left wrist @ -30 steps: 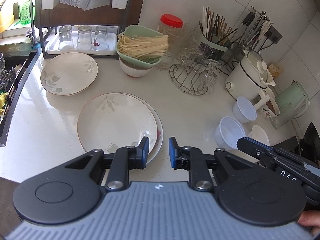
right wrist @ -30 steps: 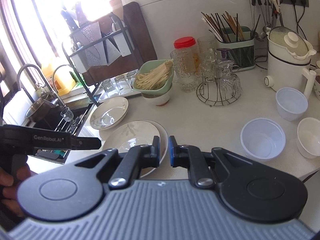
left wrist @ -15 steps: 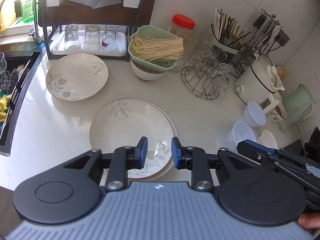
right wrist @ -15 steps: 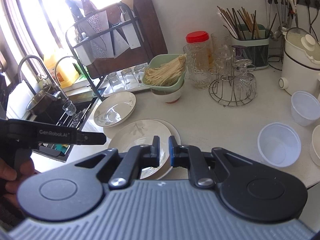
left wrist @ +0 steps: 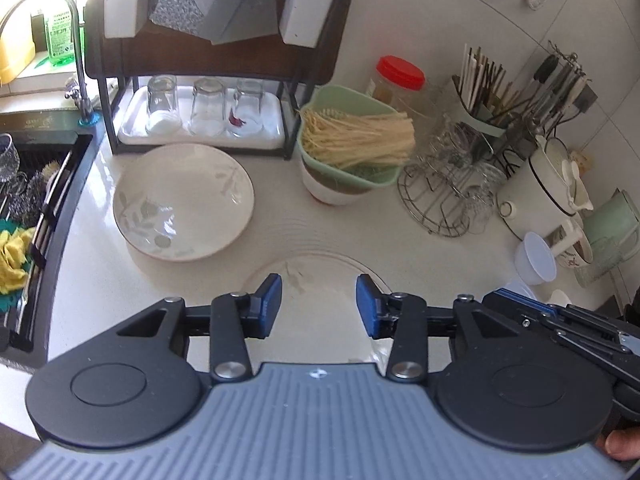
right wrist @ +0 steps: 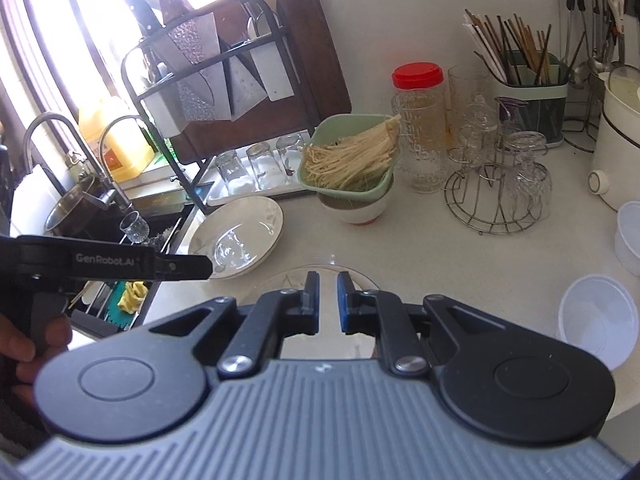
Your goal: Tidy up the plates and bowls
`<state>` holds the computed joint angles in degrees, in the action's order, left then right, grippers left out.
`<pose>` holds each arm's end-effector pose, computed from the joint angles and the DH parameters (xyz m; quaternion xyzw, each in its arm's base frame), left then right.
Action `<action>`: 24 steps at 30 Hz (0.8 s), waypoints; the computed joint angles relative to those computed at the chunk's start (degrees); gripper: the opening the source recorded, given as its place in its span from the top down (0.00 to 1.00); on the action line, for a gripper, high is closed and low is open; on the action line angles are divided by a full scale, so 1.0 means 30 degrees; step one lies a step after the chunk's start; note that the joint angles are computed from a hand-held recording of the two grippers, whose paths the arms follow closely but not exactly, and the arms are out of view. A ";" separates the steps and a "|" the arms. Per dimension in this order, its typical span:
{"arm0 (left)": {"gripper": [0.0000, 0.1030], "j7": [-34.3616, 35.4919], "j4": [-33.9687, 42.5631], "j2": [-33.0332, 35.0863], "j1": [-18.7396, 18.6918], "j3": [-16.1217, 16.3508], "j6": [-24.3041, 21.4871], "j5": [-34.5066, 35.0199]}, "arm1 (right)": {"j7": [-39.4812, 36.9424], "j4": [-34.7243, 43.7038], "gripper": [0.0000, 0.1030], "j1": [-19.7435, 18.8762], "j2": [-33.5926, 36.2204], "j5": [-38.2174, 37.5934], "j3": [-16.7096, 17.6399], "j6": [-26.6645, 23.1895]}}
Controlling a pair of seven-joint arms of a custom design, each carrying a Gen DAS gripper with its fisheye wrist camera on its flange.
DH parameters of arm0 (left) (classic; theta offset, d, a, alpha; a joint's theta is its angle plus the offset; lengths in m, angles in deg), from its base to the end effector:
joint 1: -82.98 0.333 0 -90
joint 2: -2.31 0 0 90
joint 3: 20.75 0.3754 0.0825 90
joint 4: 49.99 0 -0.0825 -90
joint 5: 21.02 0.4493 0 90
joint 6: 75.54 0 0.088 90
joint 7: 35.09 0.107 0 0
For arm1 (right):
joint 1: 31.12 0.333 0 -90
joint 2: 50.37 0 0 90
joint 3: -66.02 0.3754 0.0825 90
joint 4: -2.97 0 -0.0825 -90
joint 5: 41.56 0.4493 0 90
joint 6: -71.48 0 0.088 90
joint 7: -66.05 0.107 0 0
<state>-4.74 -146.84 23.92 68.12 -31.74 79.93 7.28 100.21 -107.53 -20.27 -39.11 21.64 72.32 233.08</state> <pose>0.7045 -0.3372 0.4796 -0.7401 0.5777 -0.3102 0.1494 0.6844 0.1601 0.4695 -0.7265 0.5281 -0.1140 0.4246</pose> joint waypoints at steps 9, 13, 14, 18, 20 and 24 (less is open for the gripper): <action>0.48 0.1039 0.0343 0.0494 0.0973 0.0118 0.0486 -0.0556 | 0.2798 0.2195 0.79 0.0659 0.1889 -0.2797 -0.0044 0.0438; 0.44 0.1480 0.0218 0.0550 0.1449 0.0120 0.0570 -0.0955 | 0.4473 0.2946 0.44 0.0925 0.2686 -0.4163 0.0001 0.0893; 0.43 0.1675 0.0220 0.0596 0.1612 0.0068 0.0572 -0.1137 | 0.4854 0.3152 0.44 0.0964 0.2869 -0.4487 0.0009 0.0855; 0.38 0.2511 0.0243 0.0827 0.2179 -0.0056 0.0599 -0.1724 | 0.6587 0.3824 0.44 0.1354 0.3517 -0.6021 -0.0181 0.0744; 0.38 0.2943 0.0207 0.0959 0.2511 -0.0155 0.0656 -0.2129 | 0.7373 0.4190 0.44 0.1470 0.3837 -0.6660 -0.0216 0.0549; 0.38 0.3905 0.0571 0.1462 0.3059 -0.0318 0.0441 -0.2870 | 0.8616 0.5087 0.44 0.1712 0.4559 -0.7766 -0.0272 0.0102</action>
<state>6.97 -145.13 28.30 77.30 -32.70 81.25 -1.33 126.05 -92.27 -15.14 -25.43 -1.66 71.51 233.39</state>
